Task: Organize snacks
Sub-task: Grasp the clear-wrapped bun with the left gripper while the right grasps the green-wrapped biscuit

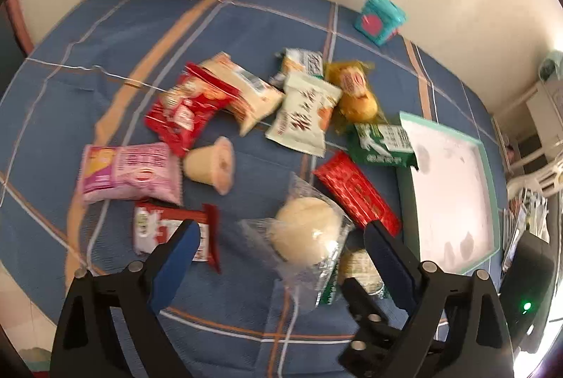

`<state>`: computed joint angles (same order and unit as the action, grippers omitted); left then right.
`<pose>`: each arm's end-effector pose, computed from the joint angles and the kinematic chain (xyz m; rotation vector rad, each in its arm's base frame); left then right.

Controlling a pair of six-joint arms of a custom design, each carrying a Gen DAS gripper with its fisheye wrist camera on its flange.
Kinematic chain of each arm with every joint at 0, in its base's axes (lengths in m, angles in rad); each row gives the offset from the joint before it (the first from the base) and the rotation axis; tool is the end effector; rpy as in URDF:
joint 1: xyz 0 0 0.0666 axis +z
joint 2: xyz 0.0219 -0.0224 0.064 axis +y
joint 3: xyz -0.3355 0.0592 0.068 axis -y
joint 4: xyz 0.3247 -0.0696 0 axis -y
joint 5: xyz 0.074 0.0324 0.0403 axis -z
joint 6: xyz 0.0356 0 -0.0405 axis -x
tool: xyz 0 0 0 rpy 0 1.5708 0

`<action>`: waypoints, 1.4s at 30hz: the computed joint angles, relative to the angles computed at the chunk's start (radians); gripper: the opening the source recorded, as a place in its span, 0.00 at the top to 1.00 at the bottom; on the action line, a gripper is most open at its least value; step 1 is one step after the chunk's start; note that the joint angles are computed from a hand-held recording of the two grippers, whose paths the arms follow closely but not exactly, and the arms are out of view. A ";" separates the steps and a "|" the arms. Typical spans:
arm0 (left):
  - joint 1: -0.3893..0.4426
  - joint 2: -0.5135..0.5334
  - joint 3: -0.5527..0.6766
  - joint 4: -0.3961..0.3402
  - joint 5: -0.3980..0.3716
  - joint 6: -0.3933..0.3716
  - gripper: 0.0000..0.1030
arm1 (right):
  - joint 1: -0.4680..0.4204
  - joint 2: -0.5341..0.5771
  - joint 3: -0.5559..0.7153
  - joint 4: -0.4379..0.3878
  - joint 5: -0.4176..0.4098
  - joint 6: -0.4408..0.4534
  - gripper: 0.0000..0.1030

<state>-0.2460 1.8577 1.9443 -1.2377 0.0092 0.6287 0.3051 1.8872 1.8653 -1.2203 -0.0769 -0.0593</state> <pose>0.5333 -0.1347 0.3611 -0.5210 2.7038 -0.2599 0.5246 0.1676 0.3175 -0.3643 2.8026 0.1918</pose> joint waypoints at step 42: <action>-0.014 0.179 0.179 -0.138 0.017 -0.047 0.44 | 0.018 0.059 0.001 0.003 -0.042 0.019 0.46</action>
<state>-0.2599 2.0371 2.1230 -1.3753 0.0265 0.5820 0.3236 1.9463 1.8668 -1.2177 -0.1185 -0.0399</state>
